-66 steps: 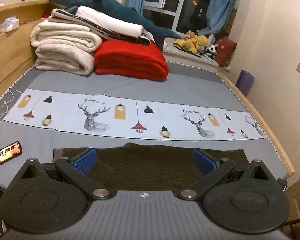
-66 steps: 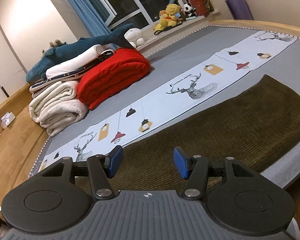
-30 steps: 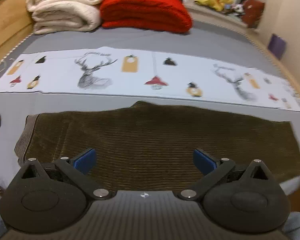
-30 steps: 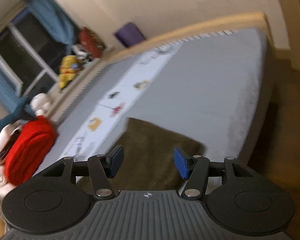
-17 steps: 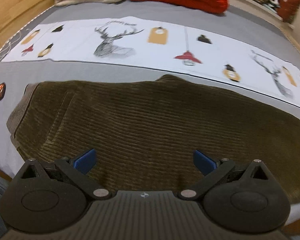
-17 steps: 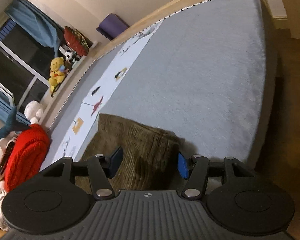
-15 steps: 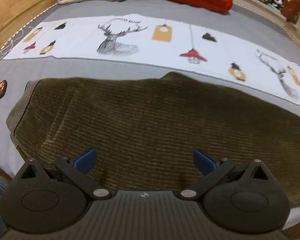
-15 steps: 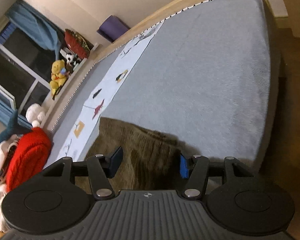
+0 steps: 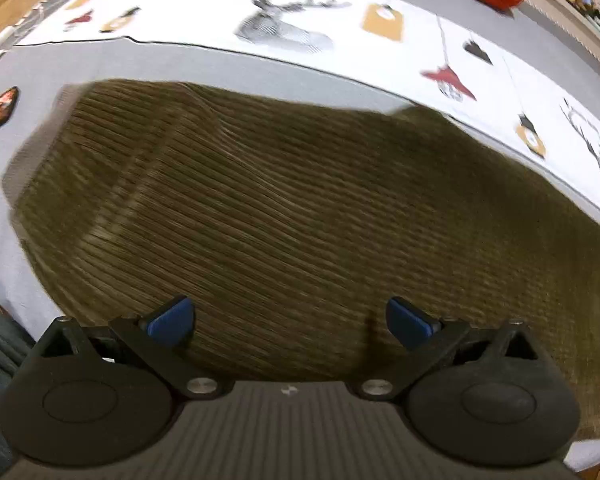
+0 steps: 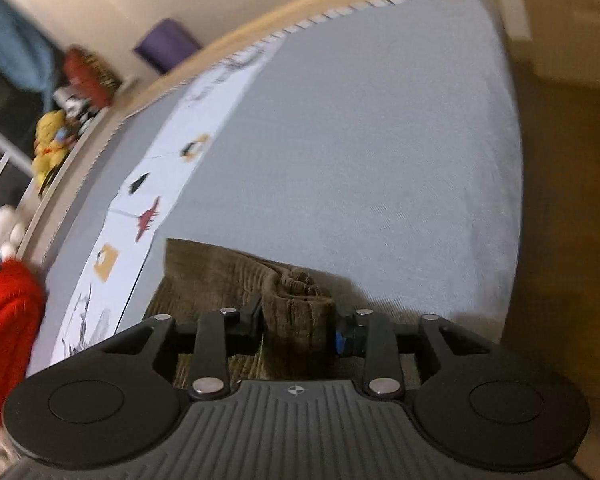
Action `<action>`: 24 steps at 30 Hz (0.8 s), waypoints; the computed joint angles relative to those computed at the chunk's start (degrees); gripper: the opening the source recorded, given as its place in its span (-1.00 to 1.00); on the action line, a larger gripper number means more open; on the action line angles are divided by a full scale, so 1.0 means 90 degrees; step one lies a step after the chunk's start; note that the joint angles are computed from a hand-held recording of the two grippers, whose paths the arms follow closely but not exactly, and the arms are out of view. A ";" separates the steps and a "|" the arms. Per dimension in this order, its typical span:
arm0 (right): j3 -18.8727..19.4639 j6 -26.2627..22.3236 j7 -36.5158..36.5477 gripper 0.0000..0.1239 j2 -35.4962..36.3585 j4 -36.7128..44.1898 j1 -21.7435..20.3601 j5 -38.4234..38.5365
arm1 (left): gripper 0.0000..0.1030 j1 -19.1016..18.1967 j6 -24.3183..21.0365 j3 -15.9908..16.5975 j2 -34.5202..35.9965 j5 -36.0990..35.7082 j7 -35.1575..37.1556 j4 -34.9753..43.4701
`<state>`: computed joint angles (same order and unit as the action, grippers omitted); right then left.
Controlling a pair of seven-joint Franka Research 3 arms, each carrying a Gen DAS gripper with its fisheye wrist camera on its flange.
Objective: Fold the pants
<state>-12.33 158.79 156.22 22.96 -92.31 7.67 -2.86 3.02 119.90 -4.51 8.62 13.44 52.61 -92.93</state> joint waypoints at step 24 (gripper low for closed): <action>0.1964 0.1074 -0.3512 -0.63 0.0780 0.2026 0.0257 0.0549 | 1.00 0.0808 -0.0072 0.0444 -0.0808 -0.0042 -0.0217 -0.0345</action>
